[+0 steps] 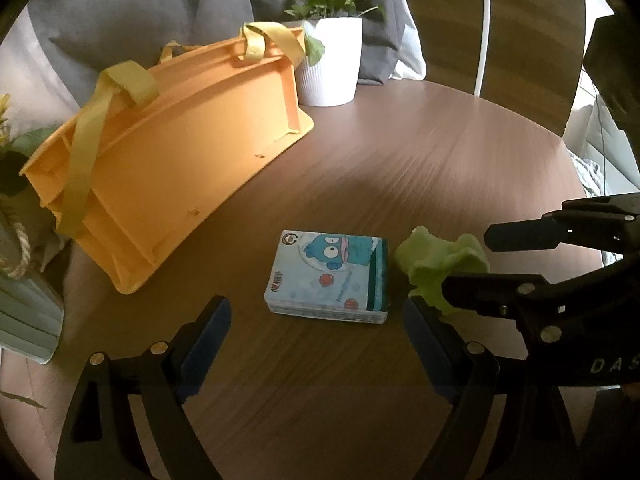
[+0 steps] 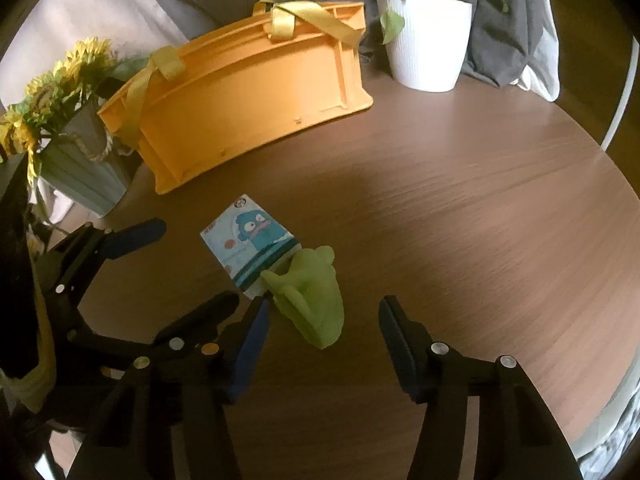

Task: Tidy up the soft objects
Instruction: 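Grasp the blue tissue pack with left tool while right tool grasps green frog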

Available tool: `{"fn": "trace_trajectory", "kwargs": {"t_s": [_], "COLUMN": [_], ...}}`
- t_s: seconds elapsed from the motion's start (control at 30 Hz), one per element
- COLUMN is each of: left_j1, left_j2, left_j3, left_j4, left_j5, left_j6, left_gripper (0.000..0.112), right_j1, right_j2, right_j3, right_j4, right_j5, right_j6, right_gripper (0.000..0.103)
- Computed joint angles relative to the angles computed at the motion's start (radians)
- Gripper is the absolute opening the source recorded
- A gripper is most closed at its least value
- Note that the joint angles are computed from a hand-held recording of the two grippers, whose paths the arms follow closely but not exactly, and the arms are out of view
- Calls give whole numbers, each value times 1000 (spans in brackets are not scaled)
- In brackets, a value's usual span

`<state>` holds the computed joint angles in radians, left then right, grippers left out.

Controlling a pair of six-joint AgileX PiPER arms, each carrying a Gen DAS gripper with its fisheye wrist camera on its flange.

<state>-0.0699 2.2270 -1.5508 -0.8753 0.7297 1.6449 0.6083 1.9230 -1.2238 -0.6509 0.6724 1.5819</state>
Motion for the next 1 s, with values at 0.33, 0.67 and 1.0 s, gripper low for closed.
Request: {"fn": "trace_trajectory", "kwargs": {"t_s": [0.33,0.67,1.0], "left_j1": [-16,-17,-23], "left_j2": [38,52,27], "left_j3": [-24,-38,14], "left_j4": [3,-13,-64], "left_j5": [-8,8,-42], "left_j6": [-3,0,3], "left_gripper": [88,73,71], "right_j1": [-29,-45,-56], "right_j2": [23,24,9], "right_j3": [4,25,50], "right_j4": [18,-3,-14], "right_j5": [-67,-140,-158], "right_j6": [-42,-47,-45], "right_gripper": [50,38,37]}}
